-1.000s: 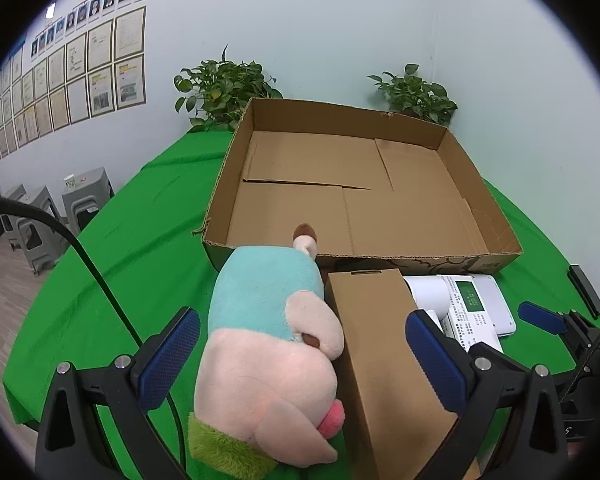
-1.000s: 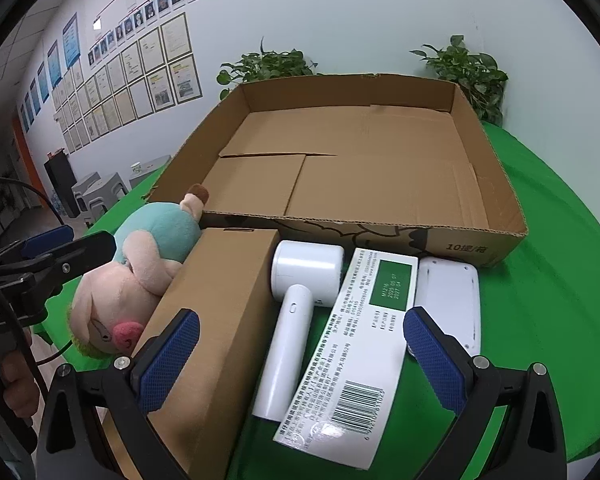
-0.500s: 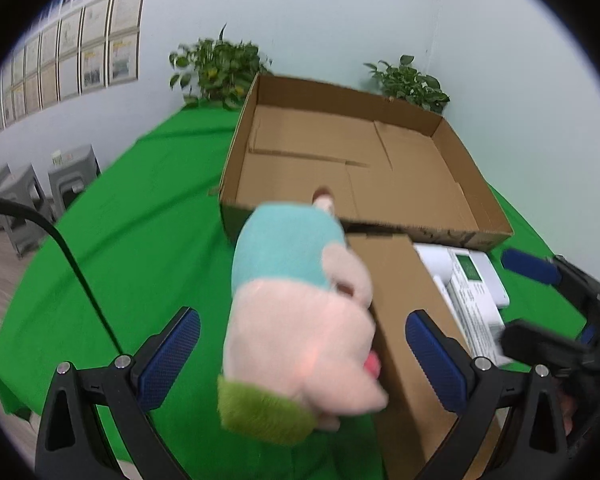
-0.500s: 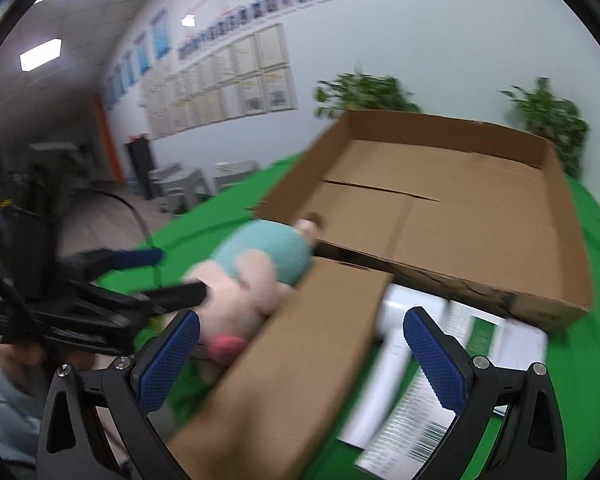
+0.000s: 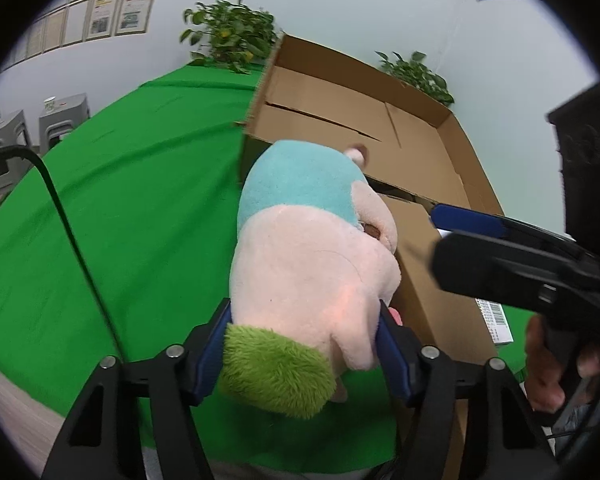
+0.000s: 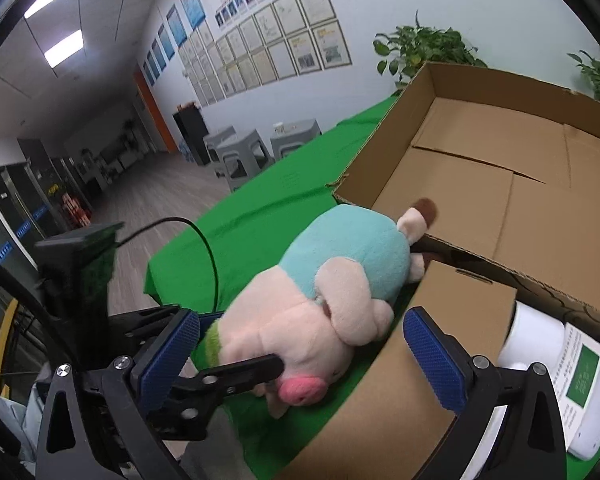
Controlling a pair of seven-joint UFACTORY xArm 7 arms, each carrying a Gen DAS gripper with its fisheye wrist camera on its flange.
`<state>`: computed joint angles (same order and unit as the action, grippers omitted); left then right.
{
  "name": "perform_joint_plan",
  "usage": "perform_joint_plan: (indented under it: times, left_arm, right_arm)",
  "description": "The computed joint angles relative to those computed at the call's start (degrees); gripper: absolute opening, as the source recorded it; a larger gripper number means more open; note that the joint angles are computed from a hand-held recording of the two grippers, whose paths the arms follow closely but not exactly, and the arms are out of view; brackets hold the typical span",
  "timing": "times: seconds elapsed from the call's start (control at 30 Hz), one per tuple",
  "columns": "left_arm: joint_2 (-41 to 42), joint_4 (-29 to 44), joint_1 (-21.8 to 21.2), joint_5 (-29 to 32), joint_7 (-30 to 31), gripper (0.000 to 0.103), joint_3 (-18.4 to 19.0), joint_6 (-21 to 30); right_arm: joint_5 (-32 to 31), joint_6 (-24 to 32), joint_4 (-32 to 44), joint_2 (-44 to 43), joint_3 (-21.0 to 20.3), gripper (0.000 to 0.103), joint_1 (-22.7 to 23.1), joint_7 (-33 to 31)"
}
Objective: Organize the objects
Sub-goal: 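Grasp the plush pig with both grippers and lift it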
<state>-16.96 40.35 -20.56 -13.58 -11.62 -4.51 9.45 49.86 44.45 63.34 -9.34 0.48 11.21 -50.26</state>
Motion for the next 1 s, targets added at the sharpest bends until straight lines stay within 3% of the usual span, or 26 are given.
perform_joint_plan:
  times: [0.17,0.43,0.53,0.6,0.7,0.83,1.0]
  left_arm:
    - [-5.2,-4.6,0.5,-0.6,-0.2,0.063,1.1,0.2]
    - [-8.7,-8.0,-0.1,-0.4,-1.1,0.063,2.3,-0.3]
    - [-8.2,-7.7,0.3,0.4,-1.7,0.063,1.7,-0.7]
    - [-8.1,-7.7,-0.3,0.4,-1.6,0.061,2.1,-1.0]
    - [-7.8,-7.7,-1.6,-0.6,-0.6,0.06,4.0,-1.1]
    - [-7.9,-8.1,-4.9,-4.6,2.2,0.058,7.8,-1.9]
    - [-8.7,-8.8,-5.9,-7.3,3.6,0.056,9.1,-2.9]
  right_arm:
    - [-5.6,3.5,6.7,6.3,2.1,0.103,0.0,3.0]
    - [-12.0,15.4,14.9,11.7,4.3,0.103,-1.4,-3.6]
    - [-15.8,13.0,14.2,11.0,5.3,0.103,-0.8,-5.8]
    - [-18.6,9.8,14.2,11.6,6.0,0.103,0.2,-2.2]
    - [-19.9,9.6,16.7,14.7,6.6,0.103,0.7,2.8]
    - [-17.9,11.6,18.2,16.8,7.1,0.103,0.2,7.2]
    - [-16.1,14.9,21.4,20.1,7.6,0.103,-0.4,14.8]
